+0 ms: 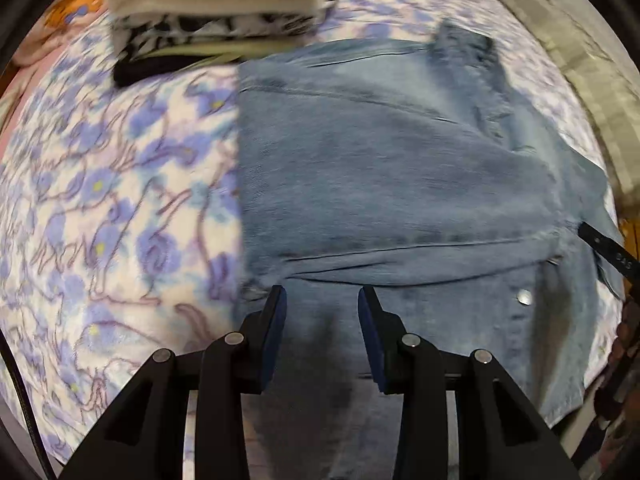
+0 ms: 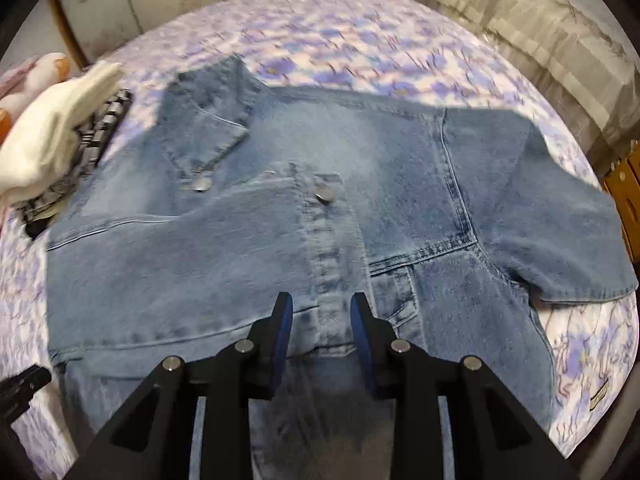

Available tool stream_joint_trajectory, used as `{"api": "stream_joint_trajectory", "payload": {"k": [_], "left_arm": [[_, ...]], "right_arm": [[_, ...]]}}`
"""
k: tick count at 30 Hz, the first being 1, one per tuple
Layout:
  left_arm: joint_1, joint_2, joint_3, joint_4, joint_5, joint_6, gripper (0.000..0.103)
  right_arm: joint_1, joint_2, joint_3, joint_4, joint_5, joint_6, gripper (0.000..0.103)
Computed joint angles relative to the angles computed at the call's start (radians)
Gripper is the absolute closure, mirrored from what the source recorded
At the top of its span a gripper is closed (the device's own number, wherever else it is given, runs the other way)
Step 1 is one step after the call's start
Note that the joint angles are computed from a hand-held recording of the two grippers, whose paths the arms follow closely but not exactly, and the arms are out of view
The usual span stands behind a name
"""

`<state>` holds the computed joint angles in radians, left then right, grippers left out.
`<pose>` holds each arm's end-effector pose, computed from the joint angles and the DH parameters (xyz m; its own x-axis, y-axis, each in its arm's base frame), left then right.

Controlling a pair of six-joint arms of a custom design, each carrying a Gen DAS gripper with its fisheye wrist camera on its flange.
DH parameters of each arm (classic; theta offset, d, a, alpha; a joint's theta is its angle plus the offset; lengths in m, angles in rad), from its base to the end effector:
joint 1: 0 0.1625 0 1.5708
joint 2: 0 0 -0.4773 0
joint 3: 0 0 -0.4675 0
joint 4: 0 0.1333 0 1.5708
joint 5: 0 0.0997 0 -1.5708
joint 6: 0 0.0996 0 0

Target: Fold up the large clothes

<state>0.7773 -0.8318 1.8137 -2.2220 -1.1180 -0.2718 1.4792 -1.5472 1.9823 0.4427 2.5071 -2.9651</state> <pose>-0.3367 -0.5794 0.0095 -0.6910 0.5353 -0.4858 0.5073 0.8378 0.2017 0.0166 -0.3994 0.3335 -0.5224 0.6923 0.4978 0.1646 0.6547 -0.7377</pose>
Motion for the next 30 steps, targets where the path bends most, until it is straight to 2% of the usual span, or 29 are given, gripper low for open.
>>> {"api": "stream_joint_trajectory", "payload": {"k": [1, 3, 4, 6, 7, 8, 9, 10, 11, 14, 17, 20, 24, 25, 27, 28, 30], "left_arm": [[-0.005, 0.002, -0.002, -0.005, -0.013, 0.010, 0.067], [-0.014, 0.013, -0.009, -0.028, -0.056, 0.035, 0.067], [-0.018, 0.025, -0.016, -0.034, -0.071, 0.037, 0.067], [-0.016, 0.050, -0.033, -0.045, -0.116, 0.040, 0.069], [-0.009, 0.064, -0.045, -0.048, -0.135, 0.043, 0.078], [-0.006, 0.075, -0.049, -0.053, -0.152, 0.035, 0.083], [0.000, 0.088, -0.059, -0.052, -0.174, 0.024, 0.093], [0.006, 0.098, -0.066, -0.054, -0.195, 0.013, 0.095], [0.013, 0.109, -0.074, -0.055, -0.213, 0.004, 0.095], [0.035, 0.140, -0.083, -0.061, -0.263, -0.033, 0.097], [0.048, 0.163, -0.084, -0.068, -0.248, -0.060, 0.098], [0.063, 0.180, -0.086, -0.087, -0.243, -0.095, 0.099], [0.087, 0.166, -0.072, -0.137, -0.257, -0.179, 0.101], [0.086, 0.159, -0.067, -0.140, -0.230, -0.189, 0.101], [0.078, 0.140, -0.062, -0.107, -0.123, -0.205, 0.101], [0.084, 0.127, -0.057, -0.100, -0.104, -0.213, 0.101], [0.103, 0.102, -0.046, -0.098, -0.090, -0.244, 0.101]], "right_arm": [[0.019, -0.006, 0.007, -0.014, -0.017, -0.013, 0.070], [0.027, -0.019, 0.013, -0.026, -0.103, -0.033, 0.070], [0.024, -0.019, 0.012, -0.020, -0.188, -0.044, 0.070], [0.013, 0.002, 0.003, -0.004, -0.293, -0.061, 0.071], [0.010, 0.015, 0.000, -0.008, -0.329, -0.077, 0.078], [0.006, 0.038, -0.005, -0.017, -0.370, -0.101, 0.092], [0.004, 0.056, -0.011, -0.018, -0.386, -0.107, 0.096], [-0.003, 0.072, -0.015, -0.025, -0.416, -0.120, 0.099], [-0.019, 0.088, -0.017, -0.039, -0.467, -0.143, 0.102], [-0.048, 0.129, -0.026, -0.058, -0.534, -0.158, 0.103], [-0.095, 0.178, -0.054, -0.040, -0.617, -0.159, 0.103], [-0.125, 0.211, -0.069, -0.042, -0.627, -0.199, 0.103], [-0.155, 0.185, -0.063, -0.031, -0.629, -0.221, 0.103], [-0.158, 0.170, -0.059, -0.028, -0.606, -0.226, 0.103], [-0.182, 0.128, -0.042, -0.018, -0.596, -0.234, 0.103], [-0.186, 0.103, -0.029, -0.021, -0.546, -0.233, 0.103], [-0.213, 0.058, -0.011, -0.010, -0.536, -0.241, 0.103]]}}
